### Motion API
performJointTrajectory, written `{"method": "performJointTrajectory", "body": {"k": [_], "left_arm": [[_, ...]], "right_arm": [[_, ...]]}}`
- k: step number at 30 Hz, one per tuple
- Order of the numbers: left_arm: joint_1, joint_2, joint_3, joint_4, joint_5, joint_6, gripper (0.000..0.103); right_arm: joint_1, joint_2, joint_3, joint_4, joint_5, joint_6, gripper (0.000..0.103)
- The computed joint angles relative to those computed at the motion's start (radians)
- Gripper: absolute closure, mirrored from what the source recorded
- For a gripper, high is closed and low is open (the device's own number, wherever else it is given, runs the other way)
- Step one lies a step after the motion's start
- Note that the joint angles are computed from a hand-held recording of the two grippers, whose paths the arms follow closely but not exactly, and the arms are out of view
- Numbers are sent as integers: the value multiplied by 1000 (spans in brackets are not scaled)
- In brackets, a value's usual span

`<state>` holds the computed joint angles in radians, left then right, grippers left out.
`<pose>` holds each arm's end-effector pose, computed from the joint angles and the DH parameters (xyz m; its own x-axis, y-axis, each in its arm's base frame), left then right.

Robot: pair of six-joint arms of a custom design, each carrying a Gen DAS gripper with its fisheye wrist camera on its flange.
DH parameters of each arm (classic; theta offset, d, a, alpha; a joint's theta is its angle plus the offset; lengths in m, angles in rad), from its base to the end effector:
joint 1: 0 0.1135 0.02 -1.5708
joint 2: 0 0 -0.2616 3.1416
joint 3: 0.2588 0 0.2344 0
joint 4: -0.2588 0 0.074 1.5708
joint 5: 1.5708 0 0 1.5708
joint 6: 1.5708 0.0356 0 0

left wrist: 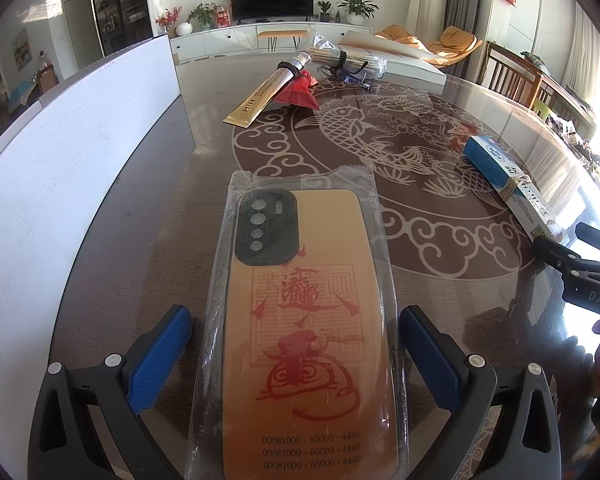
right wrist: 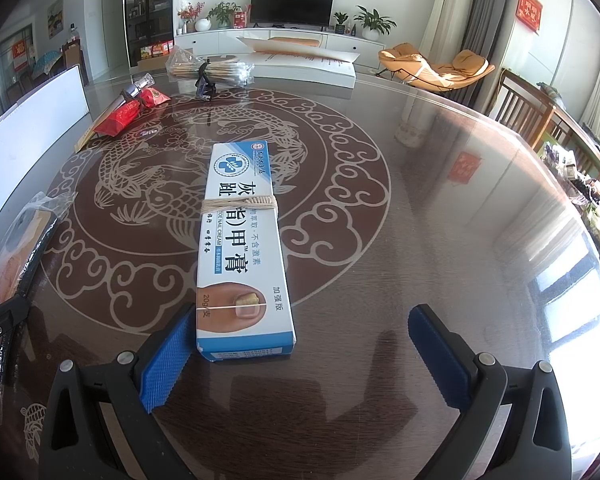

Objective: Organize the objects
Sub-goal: 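Hold the phone case in the left tool while the right tool regrasps the ointment box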

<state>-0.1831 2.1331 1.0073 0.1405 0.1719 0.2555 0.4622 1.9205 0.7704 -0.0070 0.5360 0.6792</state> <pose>0.3641 -0.0736 0.0652 -0.7241 0.3873 -0.5707 0.4706 0.8823 0.0017 0.2757 0.1170 0.0811 -0.7631 0.2232 -0.6065 0.3595 0.9265 -0.1113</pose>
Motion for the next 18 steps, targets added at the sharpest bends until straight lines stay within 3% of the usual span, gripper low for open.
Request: {"method": "performJointTrajectory", "body": {"k": [13,16,18], "left_arm": [[-3,4,2,2,-2,-3,0],[-3,1,0,0,-2,0,0],[1,-2,9,-22,3,12,0]], "right_arm": [[-5,-4,-4,3,-9,1,0],[-39,-18,-31,59,-100,-46,0],[-60,-8,10,10,-137,-65,1]]}}
